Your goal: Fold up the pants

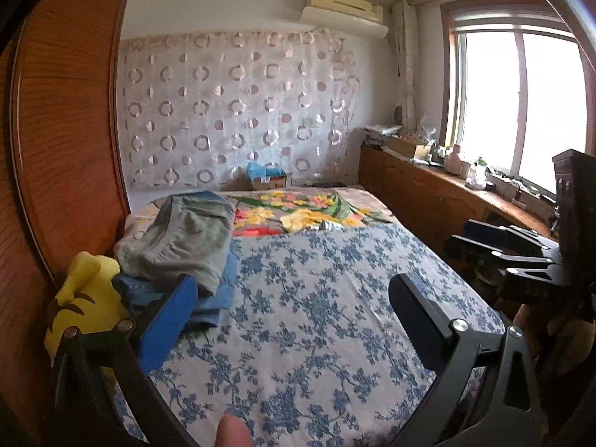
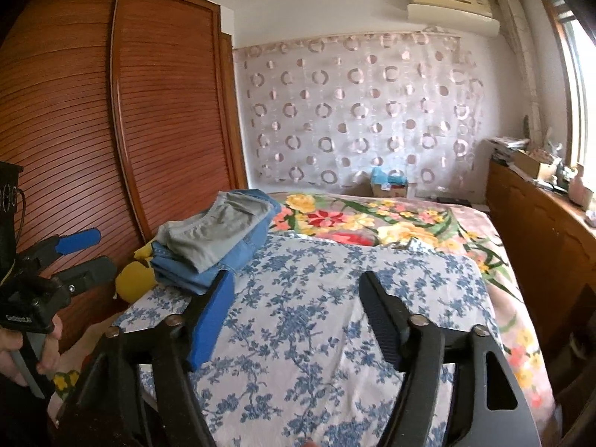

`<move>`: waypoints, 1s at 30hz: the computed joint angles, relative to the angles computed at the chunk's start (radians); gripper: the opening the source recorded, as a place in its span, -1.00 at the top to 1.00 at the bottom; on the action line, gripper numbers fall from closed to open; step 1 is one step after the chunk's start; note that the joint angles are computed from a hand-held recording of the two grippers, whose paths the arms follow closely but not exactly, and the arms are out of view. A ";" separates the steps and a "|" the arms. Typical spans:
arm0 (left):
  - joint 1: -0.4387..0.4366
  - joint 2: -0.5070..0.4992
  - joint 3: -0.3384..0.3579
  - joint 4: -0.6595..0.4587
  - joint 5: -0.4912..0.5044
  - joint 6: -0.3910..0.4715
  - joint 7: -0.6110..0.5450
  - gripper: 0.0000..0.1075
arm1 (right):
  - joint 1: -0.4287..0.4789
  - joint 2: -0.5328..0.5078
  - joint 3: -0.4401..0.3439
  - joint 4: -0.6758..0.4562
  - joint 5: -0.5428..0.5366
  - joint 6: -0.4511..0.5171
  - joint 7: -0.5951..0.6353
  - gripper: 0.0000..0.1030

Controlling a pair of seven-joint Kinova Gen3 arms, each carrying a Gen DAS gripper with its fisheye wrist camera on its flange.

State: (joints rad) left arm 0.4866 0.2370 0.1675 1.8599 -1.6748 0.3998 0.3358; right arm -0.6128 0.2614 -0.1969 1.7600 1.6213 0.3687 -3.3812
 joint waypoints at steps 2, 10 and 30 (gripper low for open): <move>0.015 0.009 0.003 -0.013 0.058 0.035 -0.047 -0.91 | -0.009 -0.011 -0.005 0.018 0.012 0.024 -0.029 -0.50; 0.048 0.012 -0.006 -0.004 0.044 0.033 -0.002 -0.91 | -0.053 -0.057 -0.021 0.071 -0.021 0.124 -0.060 -0.55; 0.167 -0.021 0.013 -0.011 0.102 0.207 -0.048 -0.91 | -0.169 -0.098 -0.075 0.136 -0.002 0.418 -0.193 -0.55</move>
